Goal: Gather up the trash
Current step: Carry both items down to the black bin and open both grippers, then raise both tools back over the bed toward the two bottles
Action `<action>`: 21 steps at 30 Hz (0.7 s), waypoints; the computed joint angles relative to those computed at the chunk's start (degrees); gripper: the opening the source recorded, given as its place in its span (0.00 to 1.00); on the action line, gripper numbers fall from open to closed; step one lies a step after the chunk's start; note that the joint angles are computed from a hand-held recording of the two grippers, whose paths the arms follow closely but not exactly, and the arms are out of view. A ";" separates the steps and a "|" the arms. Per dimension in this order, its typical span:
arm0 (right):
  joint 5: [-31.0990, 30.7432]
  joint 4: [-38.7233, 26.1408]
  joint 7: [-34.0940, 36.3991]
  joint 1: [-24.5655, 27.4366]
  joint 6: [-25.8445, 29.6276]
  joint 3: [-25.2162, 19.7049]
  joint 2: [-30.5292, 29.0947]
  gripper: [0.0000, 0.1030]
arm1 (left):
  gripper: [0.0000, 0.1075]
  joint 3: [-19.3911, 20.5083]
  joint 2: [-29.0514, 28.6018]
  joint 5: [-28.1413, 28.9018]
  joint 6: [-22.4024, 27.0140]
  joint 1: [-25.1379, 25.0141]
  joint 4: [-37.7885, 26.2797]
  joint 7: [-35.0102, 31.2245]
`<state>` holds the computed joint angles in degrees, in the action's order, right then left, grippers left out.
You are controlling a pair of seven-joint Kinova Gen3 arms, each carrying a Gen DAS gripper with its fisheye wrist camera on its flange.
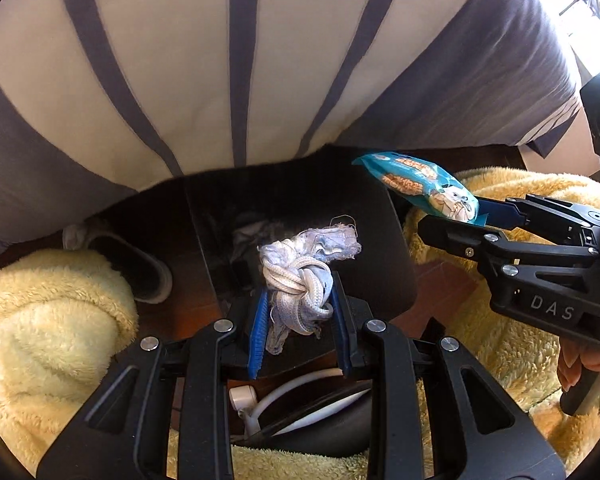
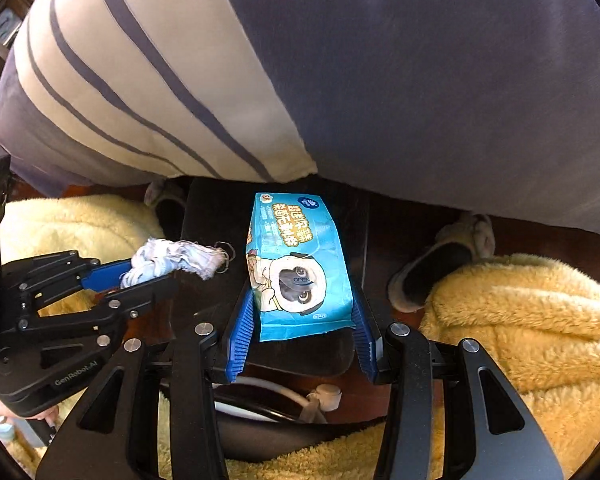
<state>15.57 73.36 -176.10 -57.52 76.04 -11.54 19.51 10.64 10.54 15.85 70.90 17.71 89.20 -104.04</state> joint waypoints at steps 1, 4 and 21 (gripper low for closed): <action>-0.31 0.44 -0.08 0.18 -0.42 -0.03 -0.09 0.45 | 0.25 0.02 0.54 -0.15 0.46 0.07 -0.23 0.13; -0.61 1.09 -0.01 0.87 -1.74 0.09 -0.28 0.46 | 0.26 0.04 1.12 -0.06 1.18 0.03 -0.43 0.02; 8.72 -3.23 -5.33 -3.40 7.66 1.12 -1.10 0.95 | 0.83 -0.32 -2.61 -2.89 1.78 0.61 -3.88 2.96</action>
<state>24.30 70.12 -181.43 -60.92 83.69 -10.43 18.41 10.32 7.92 12.96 72.68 18.32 85.32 -101.08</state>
